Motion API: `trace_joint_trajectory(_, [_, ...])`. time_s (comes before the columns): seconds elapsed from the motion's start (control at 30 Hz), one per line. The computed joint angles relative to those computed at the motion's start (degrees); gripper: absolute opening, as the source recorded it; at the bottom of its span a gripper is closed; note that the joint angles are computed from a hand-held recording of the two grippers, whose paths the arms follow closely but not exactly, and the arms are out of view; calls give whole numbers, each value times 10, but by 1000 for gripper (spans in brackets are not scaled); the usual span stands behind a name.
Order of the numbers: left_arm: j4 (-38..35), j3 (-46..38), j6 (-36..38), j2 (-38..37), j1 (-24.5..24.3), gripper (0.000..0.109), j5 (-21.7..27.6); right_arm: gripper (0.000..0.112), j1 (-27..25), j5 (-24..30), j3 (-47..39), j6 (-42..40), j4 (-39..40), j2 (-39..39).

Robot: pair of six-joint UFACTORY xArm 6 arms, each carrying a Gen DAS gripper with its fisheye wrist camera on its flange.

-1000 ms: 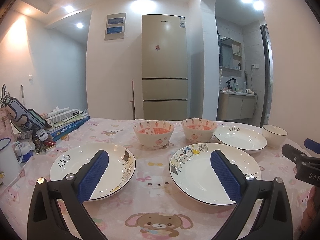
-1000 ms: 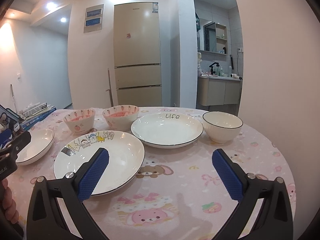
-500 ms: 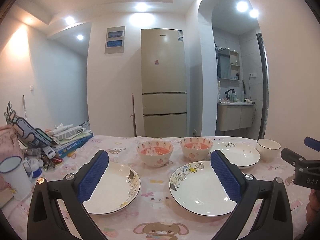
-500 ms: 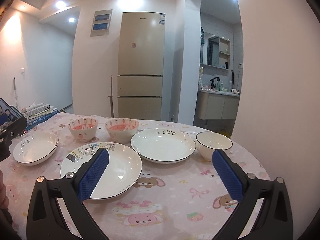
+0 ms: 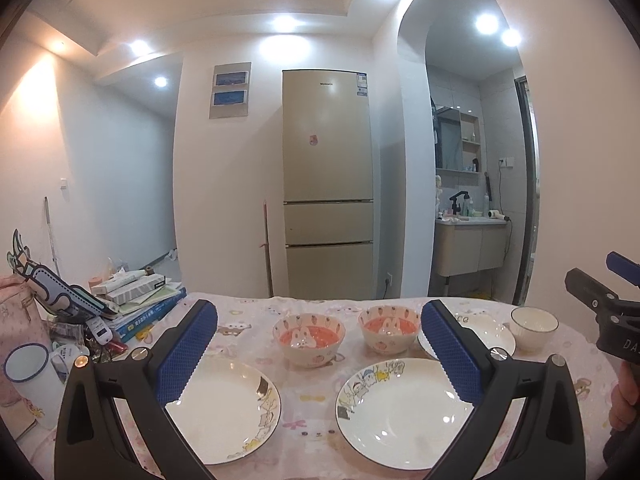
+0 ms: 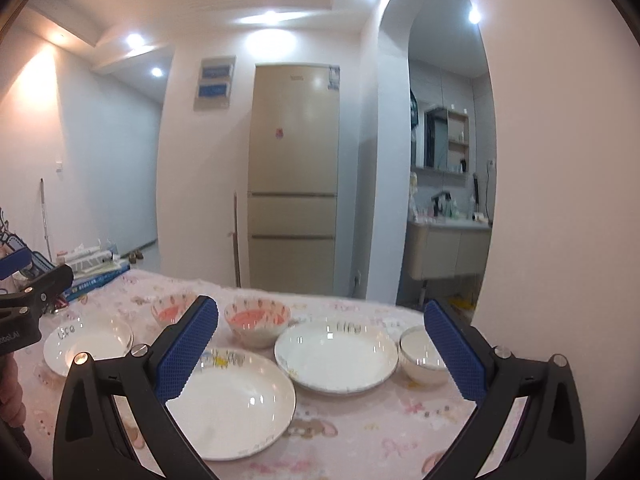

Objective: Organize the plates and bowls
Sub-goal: 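Move both grippers toward the rim of the cartoon-rimmed white plate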

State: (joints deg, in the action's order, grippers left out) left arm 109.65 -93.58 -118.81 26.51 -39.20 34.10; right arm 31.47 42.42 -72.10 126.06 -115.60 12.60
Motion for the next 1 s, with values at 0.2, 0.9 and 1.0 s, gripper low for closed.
trace_joint_trajectory(0.2, [14, -2, -13, 4, -3, 103, 8, 103, -8, -27, 4, 73, -43, -6])
trace_joint_trajectory(0.9, [-82, 109, 30, -60, 38, 103, 39, 103, -5, -45, -65, 36, -26, 34])
trace_joint_trajectory(1.0, [-146, 118, 86, -65, 68, 103, 13, 103, -33, -182, -153, -48, 43, 86])
